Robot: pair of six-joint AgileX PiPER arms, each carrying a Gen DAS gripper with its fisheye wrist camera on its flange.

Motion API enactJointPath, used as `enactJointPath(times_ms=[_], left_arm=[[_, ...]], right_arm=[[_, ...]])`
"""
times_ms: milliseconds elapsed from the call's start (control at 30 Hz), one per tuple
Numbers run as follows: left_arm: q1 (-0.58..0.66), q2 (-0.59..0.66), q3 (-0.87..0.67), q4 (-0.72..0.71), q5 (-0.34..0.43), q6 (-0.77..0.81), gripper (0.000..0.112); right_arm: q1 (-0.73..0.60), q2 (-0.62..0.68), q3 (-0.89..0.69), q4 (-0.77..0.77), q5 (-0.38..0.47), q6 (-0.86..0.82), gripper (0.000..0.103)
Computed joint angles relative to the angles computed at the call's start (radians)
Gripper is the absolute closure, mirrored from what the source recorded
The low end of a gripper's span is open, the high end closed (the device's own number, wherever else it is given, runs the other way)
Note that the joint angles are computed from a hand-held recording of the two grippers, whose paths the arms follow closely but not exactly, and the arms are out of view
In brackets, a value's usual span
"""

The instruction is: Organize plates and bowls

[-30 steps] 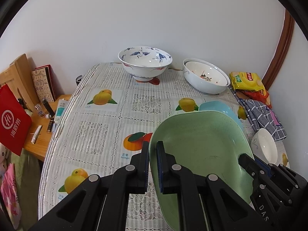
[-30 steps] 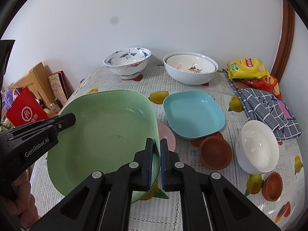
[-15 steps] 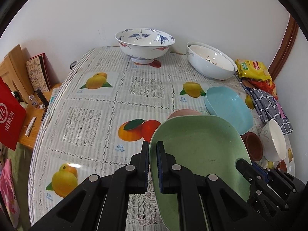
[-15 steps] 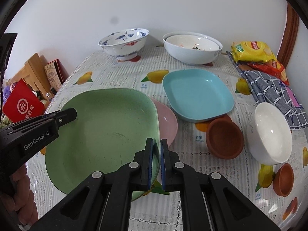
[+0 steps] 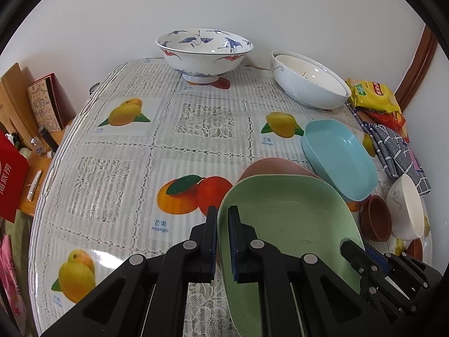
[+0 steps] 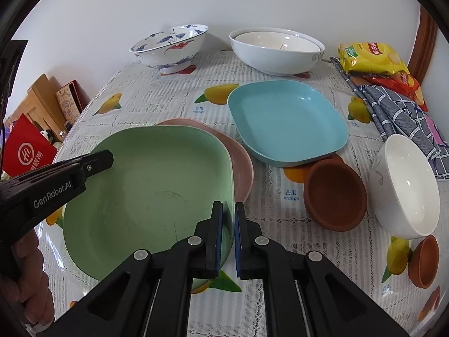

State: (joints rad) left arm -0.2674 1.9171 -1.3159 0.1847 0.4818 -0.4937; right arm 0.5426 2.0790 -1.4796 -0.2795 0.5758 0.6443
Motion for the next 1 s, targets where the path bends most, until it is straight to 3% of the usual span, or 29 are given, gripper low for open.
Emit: enactJointPath(times_ms=[500, 1000], left_arm=[[0.029, 0.098, -0.117, -0.124, -0.017, 0.139, 0.101], [0.033, 0.146, -0.182, -0.162, -0.014, 0.186, 0.094]], right_arm=[[-0.023, 0.014, -0.037, 0.081, 0.022, -0.091, 0.095], [-0.026, 0.007, -0.034, 0.172, 0.035, -0.201, 0.089]])
